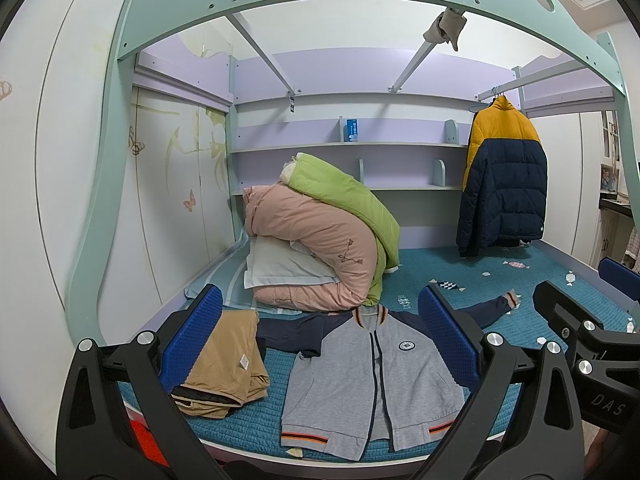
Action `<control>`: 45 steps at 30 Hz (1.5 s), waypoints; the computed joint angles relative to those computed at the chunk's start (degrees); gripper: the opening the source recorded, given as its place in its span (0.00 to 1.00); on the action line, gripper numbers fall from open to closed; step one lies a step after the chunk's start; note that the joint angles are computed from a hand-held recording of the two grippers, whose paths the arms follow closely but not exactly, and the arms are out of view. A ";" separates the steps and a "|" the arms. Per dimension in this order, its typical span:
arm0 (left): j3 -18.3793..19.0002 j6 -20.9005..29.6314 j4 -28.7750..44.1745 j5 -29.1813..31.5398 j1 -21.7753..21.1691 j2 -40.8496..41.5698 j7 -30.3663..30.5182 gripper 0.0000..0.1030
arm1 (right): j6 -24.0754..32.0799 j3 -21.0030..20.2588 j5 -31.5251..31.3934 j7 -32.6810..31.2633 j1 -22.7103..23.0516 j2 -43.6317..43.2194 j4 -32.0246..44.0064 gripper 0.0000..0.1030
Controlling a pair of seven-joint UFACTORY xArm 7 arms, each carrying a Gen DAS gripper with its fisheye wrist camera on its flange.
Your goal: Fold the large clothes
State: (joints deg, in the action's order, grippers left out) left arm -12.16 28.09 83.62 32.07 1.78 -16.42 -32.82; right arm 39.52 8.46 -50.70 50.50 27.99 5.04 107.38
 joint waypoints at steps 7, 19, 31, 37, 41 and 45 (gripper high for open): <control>0.06 -0.09 -0.08 0.11 0.01 0.00 -0.07 0.95 | 0.04 -0.01 -0.09 0.02 0.02 -0.02 -0.01 0.93; 0.03 -0.12 -0.13 0.27 0.09 -0.02 -0.22 0.95 | 0.70 0.02 -0.68 0.35 0.78 0.33 0.57 0.93; 0.04 -0.27 -0.29 0.17 0.12 -0.08 -0.14 0.95 | 0.54 0.01 -0.97 0.86 0.88 0.38 0.36 0.93; 0.06 -0.36 -0.37 0.17 0.11 -0.13 -0.20 0.95 | 0.88 0.09 -1.19 0.97 1.14 0.81 0.90 0.93; 0.10 -0.32 -0.31 0.08 0.10 -0.08 -0.01 0.95 | 0.76 -0.14 -0.99 0.89 1.27 0.82 0.86 0.93; -0.02 -0.12 -0.40 0.07 0.06 -0.22 -0.03 0.95 | 1.13 -0.15 -0.92 0.84 1.50 0.90 1.12 0.93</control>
State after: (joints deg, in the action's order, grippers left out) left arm -12.17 27.97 83.22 32.14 1.84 -16.63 -32.85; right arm 40.64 8.31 -51.62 51.34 29.49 5.94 108.50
